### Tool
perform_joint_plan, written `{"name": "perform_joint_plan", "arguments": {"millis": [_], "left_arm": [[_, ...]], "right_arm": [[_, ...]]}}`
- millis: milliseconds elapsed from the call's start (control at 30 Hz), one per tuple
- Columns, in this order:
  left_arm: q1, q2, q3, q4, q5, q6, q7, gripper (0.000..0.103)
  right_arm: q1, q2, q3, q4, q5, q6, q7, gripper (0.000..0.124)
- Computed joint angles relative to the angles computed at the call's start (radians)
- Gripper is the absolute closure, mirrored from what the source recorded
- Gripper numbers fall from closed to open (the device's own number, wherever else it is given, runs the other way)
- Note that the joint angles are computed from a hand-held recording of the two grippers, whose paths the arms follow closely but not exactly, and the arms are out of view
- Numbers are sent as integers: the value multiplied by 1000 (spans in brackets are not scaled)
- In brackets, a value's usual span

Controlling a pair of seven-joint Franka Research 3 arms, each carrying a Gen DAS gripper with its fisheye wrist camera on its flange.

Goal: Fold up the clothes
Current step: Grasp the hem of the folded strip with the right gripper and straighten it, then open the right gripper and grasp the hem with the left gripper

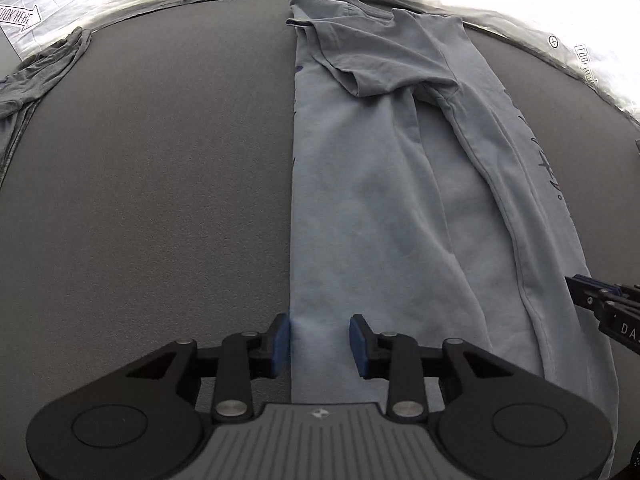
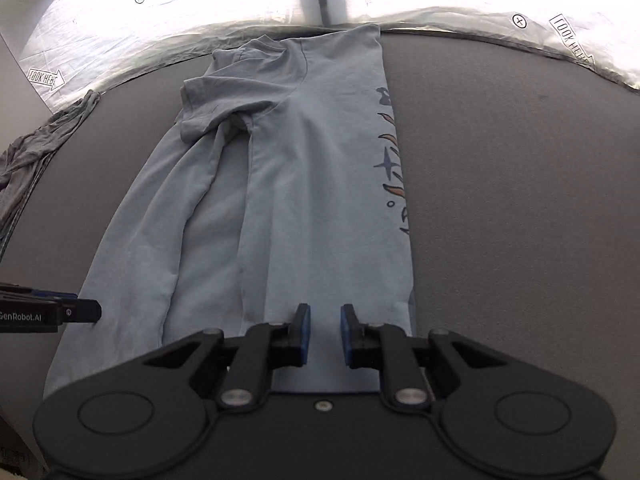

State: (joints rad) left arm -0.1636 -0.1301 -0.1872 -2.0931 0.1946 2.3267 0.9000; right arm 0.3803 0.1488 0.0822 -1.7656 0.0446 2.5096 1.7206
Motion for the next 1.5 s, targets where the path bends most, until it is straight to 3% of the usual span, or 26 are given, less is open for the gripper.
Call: {"name": "perform_joint_plan", "arguments": {"millis": [100,233,533,767,833,900,1033,1133,1167,1300,1400,1500], "left_arm": [[-13,-61,-5,-66,-22,2,-6,65],[-32,-116,-9,-116,-45,-8,-1,64],[-66,-204,-5,-194,-101,-26,-1,63],[-76,-248,-1,-233,-127,-35,-13,63],[-79,-261,2,-247,-136,-32,-17,63],[-80,-269,6,-255,-144,-30,-19,62],[-83,-282,10,-267,-154,-31,-17,62],[-84,-280,14,-266,-155,-33,-3,60],[-84,-279,16,-265,-157,-35,4,58],[-84,-279,15,-260,-155,-48,23,56],[-82,-291,21,-269,-167,-48,30,56],[-82,-304,29,-278,-186,-54,34,56]], "right_arm": [[0,-102,14,-131,49,90,-19,106],[-1,-178,34,-222,194,127,-116,104],[21,-214,46,-275,370,98,-207,101],[23,-207,69,-272,148,70,-78,102],[26,-209,68,-276,134,71,-82,111],[32,-214,62,-282,190,76,-125,120],[45,-239,52,-303,340,102,-225,121],[41,-231,57,-289,322,76,-218,121],[39,-220,55,-274,324,32,-203,121],[38,-238,51,-287,368,3,-213,114],[33,-277,38,-321,448,28,-227,106],[3,-319,43,-363,387,84,-135,98]]}}
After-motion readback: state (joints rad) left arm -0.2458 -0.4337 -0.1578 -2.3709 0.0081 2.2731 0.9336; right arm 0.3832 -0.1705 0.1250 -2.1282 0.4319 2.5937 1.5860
